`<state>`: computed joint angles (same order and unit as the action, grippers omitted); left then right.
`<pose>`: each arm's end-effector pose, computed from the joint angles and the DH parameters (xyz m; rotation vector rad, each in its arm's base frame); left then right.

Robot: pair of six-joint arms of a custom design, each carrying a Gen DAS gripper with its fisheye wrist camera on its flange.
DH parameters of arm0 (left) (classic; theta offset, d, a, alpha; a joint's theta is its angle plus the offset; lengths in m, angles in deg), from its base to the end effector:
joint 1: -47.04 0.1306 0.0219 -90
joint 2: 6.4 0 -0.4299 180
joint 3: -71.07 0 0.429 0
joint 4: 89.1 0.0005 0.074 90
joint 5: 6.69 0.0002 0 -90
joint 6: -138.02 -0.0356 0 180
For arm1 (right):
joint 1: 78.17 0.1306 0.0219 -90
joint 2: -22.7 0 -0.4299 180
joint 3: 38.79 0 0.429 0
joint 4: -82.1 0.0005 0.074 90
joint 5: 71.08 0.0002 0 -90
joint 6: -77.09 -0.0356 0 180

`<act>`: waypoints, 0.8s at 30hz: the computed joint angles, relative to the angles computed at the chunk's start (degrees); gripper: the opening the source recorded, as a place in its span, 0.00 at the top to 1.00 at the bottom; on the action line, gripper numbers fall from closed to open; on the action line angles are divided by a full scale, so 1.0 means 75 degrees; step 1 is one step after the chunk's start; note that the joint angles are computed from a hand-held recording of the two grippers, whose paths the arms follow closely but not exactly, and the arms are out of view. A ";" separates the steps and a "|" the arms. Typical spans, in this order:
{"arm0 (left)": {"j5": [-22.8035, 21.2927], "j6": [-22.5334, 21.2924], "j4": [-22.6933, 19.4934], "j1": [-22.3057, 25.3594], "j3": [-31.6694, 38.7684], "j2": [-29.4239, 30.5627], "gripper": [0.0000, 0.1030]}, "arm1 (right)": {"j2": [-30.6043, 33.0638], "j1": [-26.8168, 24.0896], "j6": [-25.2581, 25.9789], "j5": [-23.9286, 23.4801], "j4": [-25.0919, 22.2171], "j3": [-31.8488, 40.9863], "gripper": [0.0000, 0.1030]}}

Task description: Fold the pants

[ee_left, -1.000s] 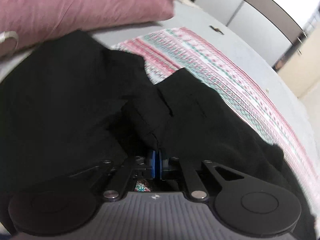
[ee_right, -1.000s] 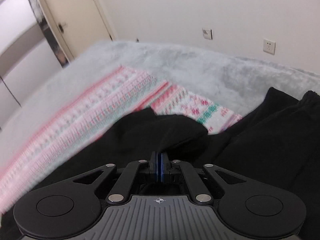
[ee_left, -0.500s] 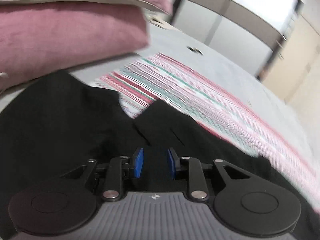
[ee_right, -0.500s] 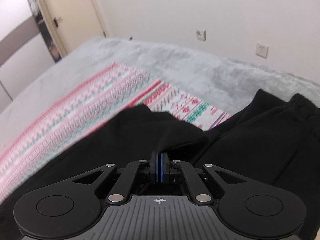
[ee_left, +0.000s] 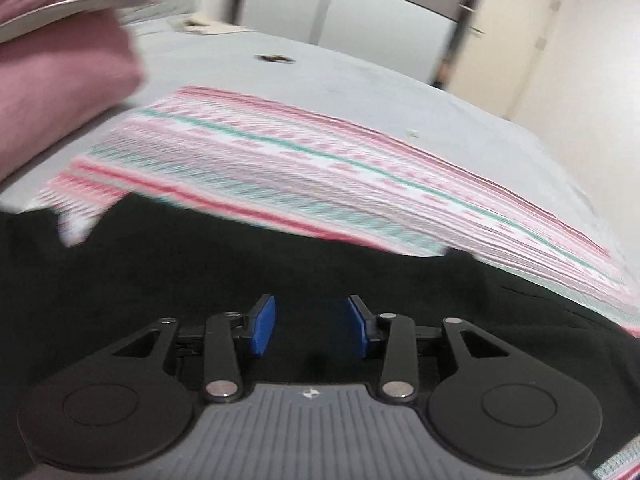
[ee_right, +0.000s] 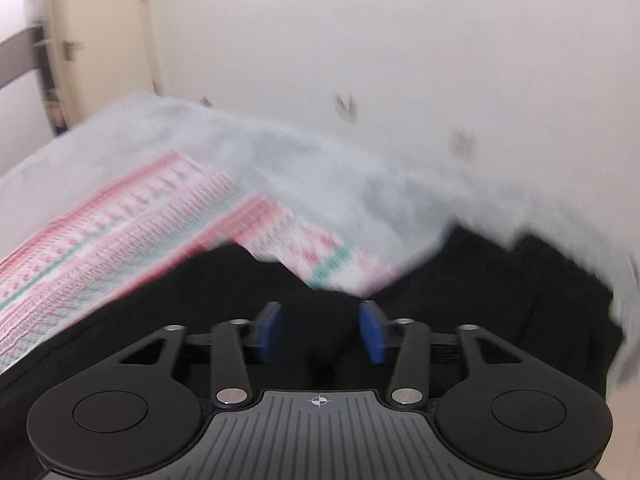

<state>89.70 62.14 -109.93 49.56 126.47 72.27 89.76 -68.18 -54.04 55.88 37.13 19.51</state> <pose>0.4098 0.0136 0.3064 -0.2845 2.3287 -0.2306 0.3374 0.0372 0.3785 0.8539 2.1331 -0.3659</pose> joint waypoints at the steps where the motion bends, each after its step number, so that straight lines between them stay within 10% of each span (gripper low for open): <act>1: 0.0179 -0.0213 0.0059 -0.0122 0.0118 0.0166 0.36 | 0.0078 0.0071 0.0285 -0.0352 0.0230 0.0021 0.48; 14: -0.0389 -0.2804 0.0148 -0.1827 0.2358 0.2820 0.12 | 0.1360 -0.0296 0.0473 -0.1819 0.0263 0.0570 0.47; 17: -0.1020 -0.2972 -0.0433 -0.1930 0.2772 0.3320 0.72 | 0.1526 -0.0535 0.0574 -0.2175 -0.0101 0.0572 0.47; 20: -0.0858 -0.2716 0.0090 -0.1776 0.2639 0.3265 0.73 | 0.1611 -0.0806 0.0974 -0.2435 -0.0051 0.0448 0.50; 24: 0.0178 -0.0977 0.0808 -0.1207 0.2656 0.3158 0.74 | 0.1437 -0.0948 0.1101 -0.2420 0.0067 0.0318 0.52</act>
<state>91.03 54.81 -103.87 40.51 146.39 95.96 100.54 -75.29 -45.79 37.73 37.63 21.90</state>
